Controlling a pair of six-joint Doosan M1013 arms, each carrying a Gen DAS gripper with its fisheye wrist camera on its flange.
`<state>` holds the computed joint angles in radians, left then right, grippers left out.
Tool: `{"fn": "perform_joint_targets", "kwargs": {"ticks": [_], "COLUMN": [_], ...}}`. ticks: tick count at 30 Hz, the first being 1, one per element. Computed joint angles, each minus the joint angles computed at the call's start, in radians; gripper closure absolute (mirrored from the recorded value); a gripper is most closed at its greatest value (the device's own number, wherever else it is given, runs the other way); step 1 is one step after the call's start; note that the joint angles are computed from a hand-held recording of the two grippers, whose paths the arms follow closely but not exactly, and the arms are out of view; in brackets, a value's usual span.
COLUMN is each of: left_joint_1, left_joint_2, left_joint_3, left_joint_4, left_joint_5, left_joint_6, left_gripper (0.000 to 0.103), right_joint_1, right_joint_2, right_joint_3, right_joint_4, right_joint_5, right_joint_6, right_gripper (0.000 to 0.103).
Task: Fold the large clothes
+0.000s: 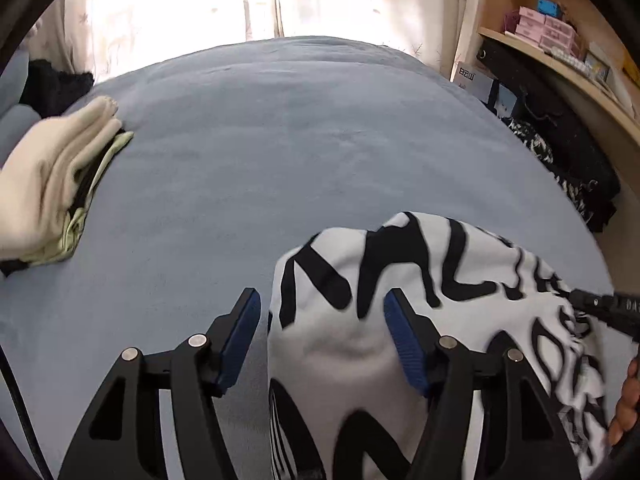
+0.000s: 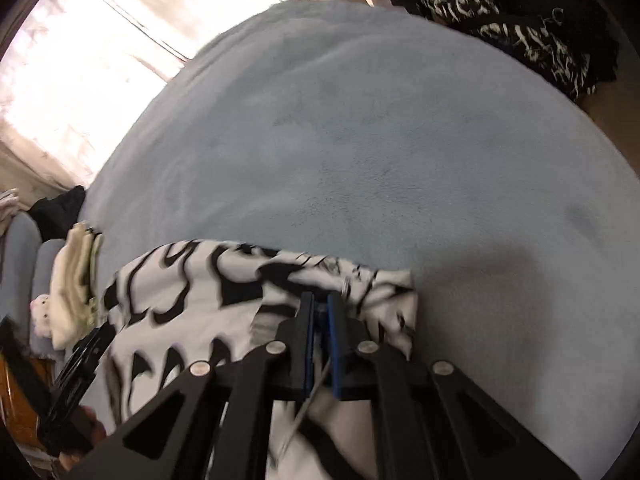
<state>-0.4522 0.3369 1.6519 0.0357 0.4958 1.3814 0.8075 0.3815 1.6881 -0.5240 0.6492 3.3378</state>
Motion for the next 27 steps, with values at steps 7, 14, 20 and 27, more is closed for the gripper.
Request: {"fn": "perform_joint_targets", "kwargs": {"ticks": [7, 14, 20, 27], "left_joint_1": [0.011, -0.012, 0.021, 0.019], "left_joint_2": [-0.151, -0.229, -0.244, -0.251], "left_joint_3": [0.144, 0.275, 0.336, 0.336], "left_joint_4": [-0.324, -0.328, -0.402, -0.365], "left_joint_5": [-0.028, 0.022, 0.013, 0.016], "left_joint_6": [0.359, 0.416, 0.439, 0.396], "left_gripper": [0.040, 0.040, 0.038, 0.038], "right_joint_1": [0.113, 0.183, 0.218, 0.238], "right_joint_2": [-0.010, 0.028, -0.021, -0.040], "right_joint_3": [-0.032, -0.041, 0.060, 0.067], "right_joint_4": [0.000, 0.083, -0.102, -0.104], "right_joint_5": [-0.112, -0.121, -0.121, -0.055], "right_joint_6": [-0.104, -0.195, 0.079, 0.087], "right_gripper": [0.094, 0.094, 0.100, 0.101]}}
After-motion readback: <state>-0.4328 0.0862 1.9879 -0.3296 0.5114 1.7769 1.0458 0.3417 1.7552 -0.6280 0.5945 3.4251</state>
